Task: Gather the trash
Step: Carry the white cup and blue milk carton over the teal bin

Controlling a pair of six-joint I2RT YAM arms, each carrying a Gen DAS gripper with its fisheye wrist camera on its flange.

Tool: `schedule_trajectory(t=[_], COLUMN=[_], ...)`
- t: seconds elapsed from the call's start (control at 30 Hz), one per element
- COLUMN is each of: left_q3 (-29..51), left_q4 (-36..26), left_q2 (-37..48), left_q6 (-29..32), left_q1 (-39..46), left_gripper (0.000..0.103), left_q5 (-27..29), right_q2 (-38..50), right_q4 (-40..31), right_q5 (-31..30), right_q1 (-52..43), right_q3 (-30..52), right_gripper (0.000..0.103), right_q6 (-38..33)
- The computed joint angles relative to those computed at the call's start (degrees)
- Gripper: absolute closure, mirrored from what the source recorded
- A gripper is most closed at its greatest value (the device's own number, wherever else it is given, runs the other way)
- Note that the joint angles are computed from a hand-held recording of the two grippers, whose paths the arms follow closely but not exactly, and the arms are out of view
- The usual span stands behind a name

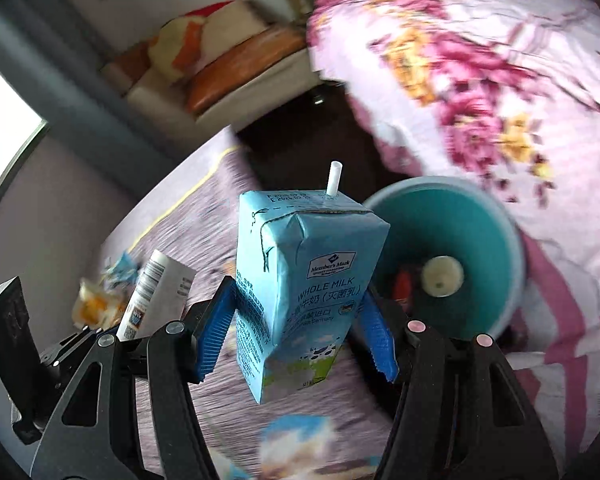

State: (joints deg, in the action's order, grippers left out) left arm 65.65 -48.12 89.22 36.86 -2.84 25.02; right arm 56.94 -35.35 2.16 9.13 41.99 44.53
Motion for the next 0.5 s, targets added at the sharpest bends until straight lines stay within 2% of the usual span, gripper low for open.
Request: schedule_trajectory(t=[0.23, 0.5], left_q3=[-2.93, -2.91], left_q4=[4.71, 7.68], left_q2=[1.27, 4.74], left_q6=[-6.33, -9.77], left_q1=[-11.95, -18.81], left_gripper=[0.05, 0.054], left_q5=[-5.18, -8.86], right_q2=[-5.08, -3.17], right_q4=[-1.01, 2.65], right_q5=[-3.5, -9.33], right_q1=[-12.6, -22.56], right_q3=[-5.47, -9.22], right_gripper=[0.045, 0.045], right_q6=[-6.91, -12.37])
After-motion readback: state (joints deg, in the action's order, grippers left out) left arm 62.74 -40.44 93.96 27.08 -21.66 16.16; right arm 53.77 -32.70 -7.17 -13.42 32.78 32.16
